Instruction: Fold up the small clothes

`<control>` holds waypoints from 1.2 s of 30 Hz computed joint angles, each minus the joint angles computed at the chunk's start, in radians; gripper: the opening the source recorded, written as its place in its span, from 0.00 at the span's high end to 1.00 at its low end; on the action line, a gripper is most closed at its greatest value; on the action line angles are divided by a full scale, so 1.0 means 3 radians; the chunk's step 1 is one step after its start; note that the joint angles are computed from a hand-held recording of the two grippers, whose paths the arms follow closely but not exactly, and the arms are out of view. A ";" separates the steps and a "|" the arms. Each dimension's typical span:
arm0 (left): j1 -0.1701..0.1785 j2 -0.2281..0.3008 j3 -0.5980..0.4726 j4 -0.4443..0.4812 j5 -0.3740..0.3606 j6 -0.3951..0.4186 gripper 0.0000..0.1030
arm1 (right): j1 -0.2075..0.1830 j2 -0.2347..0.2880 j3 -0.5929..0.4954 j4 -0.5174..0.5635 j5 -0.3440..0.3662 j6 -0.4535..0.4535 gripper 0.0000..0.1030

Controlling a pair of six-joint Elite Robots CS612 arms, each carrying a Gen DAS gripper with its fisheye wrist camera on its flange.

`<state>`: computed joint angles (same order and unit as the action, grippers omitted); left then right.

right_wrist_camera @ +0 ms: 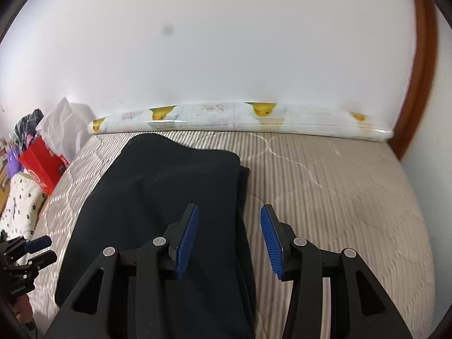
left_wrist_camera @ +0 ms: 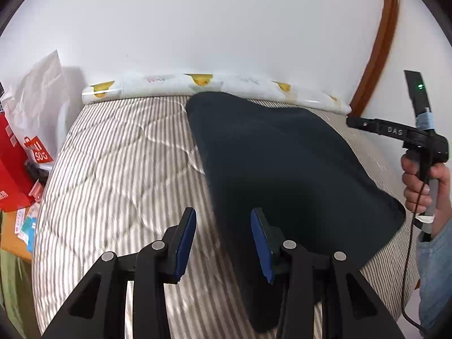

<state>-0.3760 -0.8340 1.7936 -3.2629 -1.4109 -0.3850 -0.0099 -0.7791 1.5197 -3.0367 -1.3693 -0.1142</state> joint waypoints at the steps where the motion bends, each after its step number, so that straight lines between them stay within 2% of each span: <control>1: 0.0021 0.0019 -0.0041 0.0012 -0.0012 0.0012 0.63 | -0.0001 0.0053 -0.0095 0.0081 0.0041 0.0006 0.56; 5: 0.0089 0.0091 -0.0162 0.0045 -0.0147 0.0029 0.63 | -0.0004 0.0255 -0.0454 0.0431 0.0131 0.0084 0.56; 8: 0.0111 0.0149 -0.0216 0.0034 -0.0311 0.0165 0.63 | -0.0005 0.0404 -0.0714 0.0738 0.0211 0.0078 0.56; 10: 0.0088 0.0174 -0.0237 0.0076 -0.0265 0.0276 0.63 | -0.0015 0.0496 -0.0887 0.1016 0.0325 0.0111 0.58; 12: 0.0081 0.0188 -0.0240 0.0065 -0.0257 0.0301 0.63 | -0.0051 0.0548 -0.0973 0.1132 0.0602 0.0120 0.86; 15: 0.0109 0.0192 -0.0256 0.0082 -0.0386 0.0195 0.63 | -0.0097 0.0531 -0.0901 0.0727 0.0821 -0.0060 0.90; 17: 0.0114 0.0189 -0.0266 0.0100 -0.0417 0.0146 0.63 | -0.0112 0.0553 -0.0966 0.0783 0.0764 0.0008 0.90; 19: 0.0099 0.0175 -0.0259 0.0134 -0.0363 0.0145 0.63 | -0.0108 0.0591 -0.1077 0.1087 0.0720 0.0015 0.89; 21: 0.0084 0.0152 -0.0231 0.0139 -0.0327 0.0115 0.63 | -0.0091 0.0571 -0.1063 0.1159 0.0581 -0.0025 0.84; 24: 0.0059 0.0118 -0.0176 0.0125 -0.0281 0.0113 0.63 | -0.0114 0.0422 -0.0778 0.0814 0.0488 0.0074 0.76; 30: 0.0005 0.0036 -0.0020 0.0023 -0.0227 0.0107 0.63 | -0.0229 0.0088 -0.0158 0.0576 0.0758 0.0039 0.57; 32: -0.0016 0.0012 0.0030 -0.0009 -0.0216 0.0096 0.63 | -0.0268 0.0014 0.0001 0.0624 0.0930 0.0014 0.55; 34: -0.0038 -0.0006 0.0063 -0.0017 -0.0186 0.0085 0.63 | -0.0280 -0.0007 0.0064 0.0650 0.1002 0.0014 0.55; 35: -0.0047 -0.0014 0.0078 -0.0014 -0.0172 0.0078 0.63 | -0.0282 -0.0007 0.0077 0.0688 0.1013 0.0021 0.61; 36: -0.0058 -0.0026 0.0096 -0.0005 -0.0147 0.0053 0.63 | -0.0280 0.0001 0.0075 0.0719 0.1007 0.0049 0.94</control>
<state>-0.3933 -0.8417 1.8226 -3.2645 -1.4550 -0.3691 -0.0940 -0.7790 1.5423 -2.8209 -1.0670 -0.0995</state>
